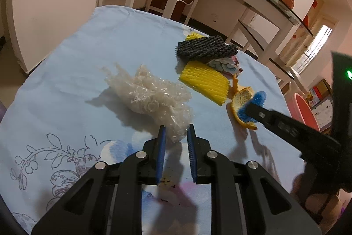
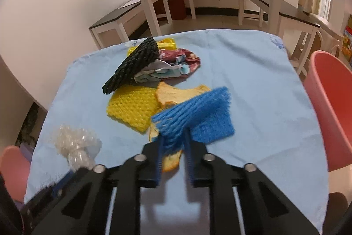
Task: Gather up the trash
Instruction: 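Grasp the blue foam mesh sleeve with the right tool, then lift the blue mesh toward the bucket with the right tool while the left tool closes on the bubble wrap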
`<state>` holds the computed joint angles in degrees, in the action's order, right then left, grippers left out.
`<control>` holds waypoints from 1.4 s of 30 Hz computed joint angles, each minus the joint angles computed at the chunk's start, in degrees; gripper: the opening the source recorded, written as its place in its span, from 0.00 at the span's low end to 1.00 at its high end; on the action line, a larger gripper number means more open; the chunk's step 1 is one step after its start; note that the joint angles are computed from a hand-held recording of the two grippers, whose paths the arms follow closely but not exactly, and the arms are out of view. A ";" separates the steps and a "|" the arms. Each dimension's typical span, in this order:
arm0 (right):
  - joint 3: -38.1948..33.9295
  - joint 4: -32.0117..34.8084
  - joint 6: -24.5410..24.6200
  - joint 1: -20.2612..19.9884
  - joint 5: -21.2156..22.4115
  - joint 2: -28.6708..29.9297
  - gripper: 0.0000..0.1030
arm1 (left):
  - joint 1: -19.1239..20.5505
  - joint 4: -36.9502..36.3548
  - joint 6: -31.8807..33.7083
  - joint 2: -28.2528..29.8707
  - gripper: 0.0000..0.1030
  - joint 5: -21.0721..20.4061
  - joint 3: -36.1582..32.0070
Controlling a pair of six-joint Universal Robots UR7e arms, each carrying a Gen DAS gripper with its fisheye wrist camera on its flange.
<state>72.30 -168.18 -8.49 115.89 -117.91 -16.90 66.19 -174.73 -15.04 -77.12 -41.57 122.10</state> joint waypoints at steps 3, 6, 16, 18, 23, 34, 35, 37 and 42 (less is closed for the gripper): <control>4.43 -1.47 -0.18 -0.91 1.93 -3.31 0.09 | 0.02 0.13 -0.05 0.03 0.18 -0.16 -0.05; 8.22 -2.84 -0.89 -1.54 2.12 -6.10 0.06 | -0.11 0.18 0.18 0.16 0.18 0.12 -0.01; 17.39 -7.57 -2.08 -3.82 4.53 -12.52 0.04 | -1.32 0.68 1.20 0.85 0.18 3.14 0.00; 18.59 -7.96 -2.28 -4.13 5.42 -13.45 0.04 | -1.61 -1.11 2.88 0.77 0.18 2.87 0.57; 21.80 -10.74 -4.11 -4.71 7.04 -15.66 0.04 | -2.94 -2.61 6.21 -0.02 0.18 2.06 1.78; 26.36 -16.20 -6.81 -5.79 9.72 -18.94 0.04 | -6.91 -4.47 11.71 2.02 0.02 0.01 0.67; 26.74 -16.61 -6.94 -5.90 9.81 -19.23 0.04 | -7.05 -4.31 11.85 2.33 0.01 -0.21 0.45; 27.39 -17.42 -7.24 -6.23 9.93 -19.79 0.04 | -7.44 -4.34 12.45 3.01 0.01 -0.61 0.09; 28.72 -18.35 -6.79 -7.29 10.70 -20.99 0.04 | -7.85 -2.58 11.76 3.80 0.01 -0.36 -1.03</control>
